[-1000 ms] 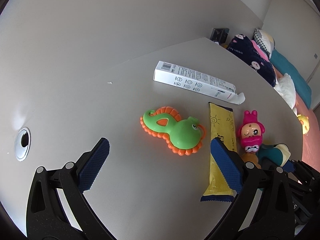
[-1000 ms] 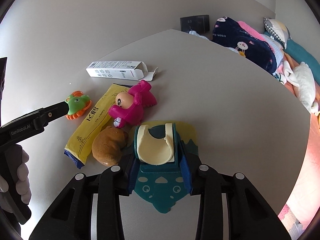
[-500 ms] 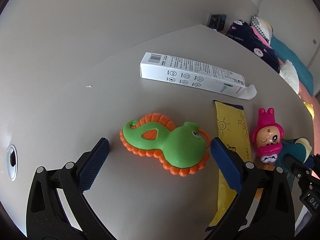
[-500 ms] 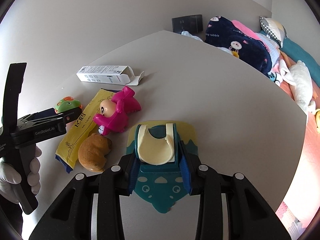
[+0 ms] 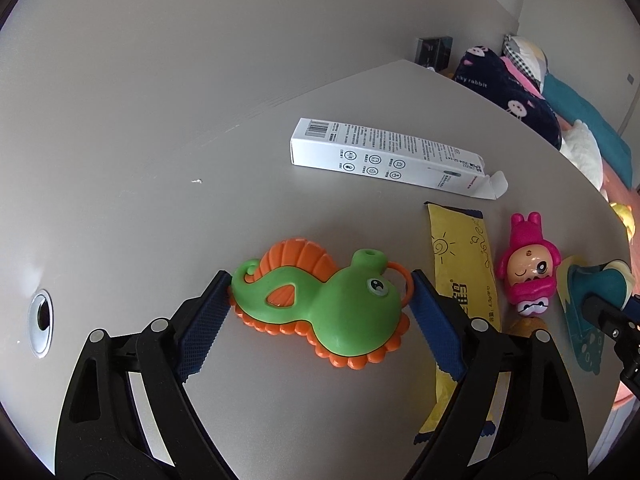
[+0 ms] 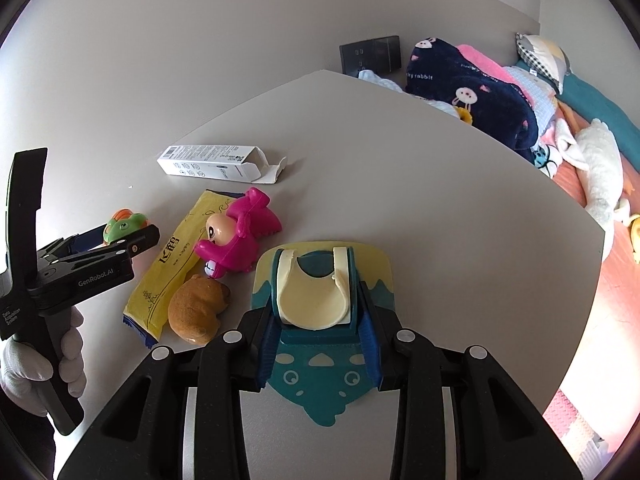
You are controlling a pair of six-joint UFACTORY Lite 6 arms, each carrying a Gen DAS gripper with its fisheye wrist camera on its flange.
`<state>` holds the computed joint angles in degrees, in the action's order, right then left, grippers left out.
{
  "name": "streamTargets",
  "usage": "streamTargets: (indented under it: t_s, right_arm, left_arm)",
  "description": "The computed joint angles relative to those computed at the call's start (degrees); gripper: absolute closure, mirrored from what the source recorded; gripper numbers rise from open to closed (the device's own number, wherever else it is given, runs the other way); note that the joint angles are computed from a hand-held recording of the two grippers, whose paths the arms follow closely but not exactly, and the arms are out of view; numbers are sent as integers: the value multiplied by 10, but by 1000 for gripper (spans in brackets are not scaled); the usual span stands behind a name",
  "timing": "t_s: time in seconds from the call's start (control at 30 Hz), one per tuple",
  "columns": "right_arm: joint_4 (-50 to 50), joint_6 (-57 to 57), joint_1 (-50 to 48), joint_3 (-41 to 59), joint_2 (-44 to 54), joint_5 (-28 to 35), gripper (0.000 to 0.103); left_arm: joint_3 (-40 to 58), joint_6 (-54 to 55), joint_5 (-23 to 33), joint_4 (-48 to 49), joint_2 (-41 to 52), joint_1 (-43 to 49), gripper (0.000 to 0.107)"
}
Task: Collect trash
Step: 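Carry the seahorse toy with the left tool while the right tool carries the bib to the bin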
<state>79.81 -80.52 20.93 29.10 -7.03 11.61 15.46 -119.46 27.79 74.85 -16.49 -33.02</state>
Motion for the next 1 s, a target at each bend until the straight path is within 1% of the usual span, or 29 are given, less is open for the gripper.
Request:
streamTargets:
  t_s: [0.13, 0.27, 0.37, 0.53, 0.77, 0.87, 1.0]
  right_arm:
    - [-67, 61, -9, -14, -43, 12, 66]
    - [-163, 147, -23, -25, -88, 37, 66]
    - [-238, 214, -32, -39, -134, 57, 66]
    - [-321, 278, -58, -66, -219, 102, 66]
    - [-376, 299, -124, -93, -328, 190, 66]
    - [-395, 294, -161, -104, -371, 234, 66]
    - [-397, 254, -234, -116, -419, 299, 66]
  left_arm:
    - [-6, 68, 40, -87, -57, -34, 22]
    - [2, 102, 88, -151, -90, -87, 22]
    - [12, 106, 129, -188, -105, -139, 22]
    - [37, 82, 187, -217, -107, -224, 22]
    - [86, 46, 249, -241, -80, -327, 22]
    - [109, 30, 264, -244, -58, -359, 22]
    - [145, 13, 272, -242, -17, -393, 22]
